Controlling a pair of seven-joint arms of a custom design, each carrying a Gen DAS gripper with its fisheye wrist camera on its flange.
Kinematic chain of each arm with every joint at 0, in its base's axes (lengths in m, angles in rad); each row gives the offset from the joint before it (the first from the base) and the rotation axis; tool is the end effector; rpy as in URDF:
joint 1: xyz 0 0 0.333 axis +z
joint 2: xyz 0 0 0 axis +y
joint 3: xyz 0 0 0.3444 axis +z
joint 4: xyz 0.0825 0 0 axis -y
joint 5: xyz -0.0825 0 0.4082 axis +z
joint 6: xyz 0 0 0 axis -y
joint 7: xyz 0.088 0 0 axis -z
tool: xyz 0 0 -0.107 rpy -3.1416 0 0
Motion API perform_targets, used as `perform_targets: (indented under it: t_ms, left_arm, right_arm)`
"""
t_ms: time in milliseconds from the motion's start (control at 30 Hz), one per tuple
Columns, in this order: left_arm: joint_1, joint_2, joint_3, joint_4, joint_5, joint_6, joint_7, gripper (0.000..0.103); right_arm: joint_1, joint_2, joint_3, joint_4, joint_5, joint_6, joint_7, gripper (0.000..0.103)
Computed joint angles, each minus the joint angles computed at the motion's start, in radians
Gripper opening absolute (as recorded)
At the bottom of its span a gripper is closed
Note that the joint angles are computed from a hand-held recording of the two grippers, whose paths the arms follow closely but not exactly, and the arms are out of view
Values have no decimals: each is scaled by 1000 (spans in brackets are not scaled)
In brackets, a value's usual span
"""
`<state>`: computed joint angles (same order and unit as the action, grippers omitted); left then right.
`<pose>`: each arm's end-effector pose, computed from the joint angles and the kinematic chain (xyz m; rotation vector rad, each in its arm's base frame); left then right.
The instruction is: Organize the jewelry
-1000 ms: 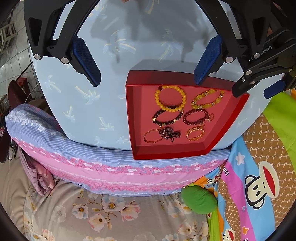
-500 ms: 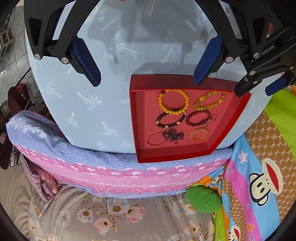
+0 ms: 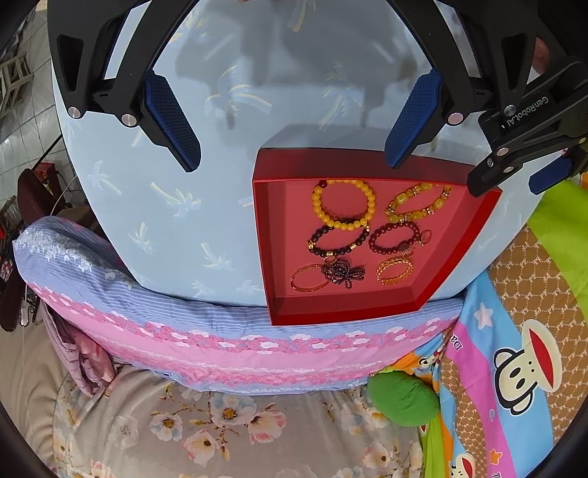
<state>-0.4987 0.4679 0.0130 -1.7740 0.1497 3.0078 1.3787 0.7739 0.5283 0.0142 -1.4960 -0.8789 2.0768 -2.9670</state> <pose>0.6460 -0.3549 0.3971 -1.3938 2.1912 -0.8933 0.5577 0.5023 0.3983 -1.2894 2.2565 -0.8986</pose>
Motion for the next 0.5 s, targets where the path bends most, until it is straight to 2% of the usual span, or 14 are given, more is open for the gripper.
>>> perform_targets:
  t_ms: [500]
  left_arm:
    - [-1,0,2,3,7,-5,-5,92]
  right_arm:
    - [1,4,-1,6,0,-3,-2,97]
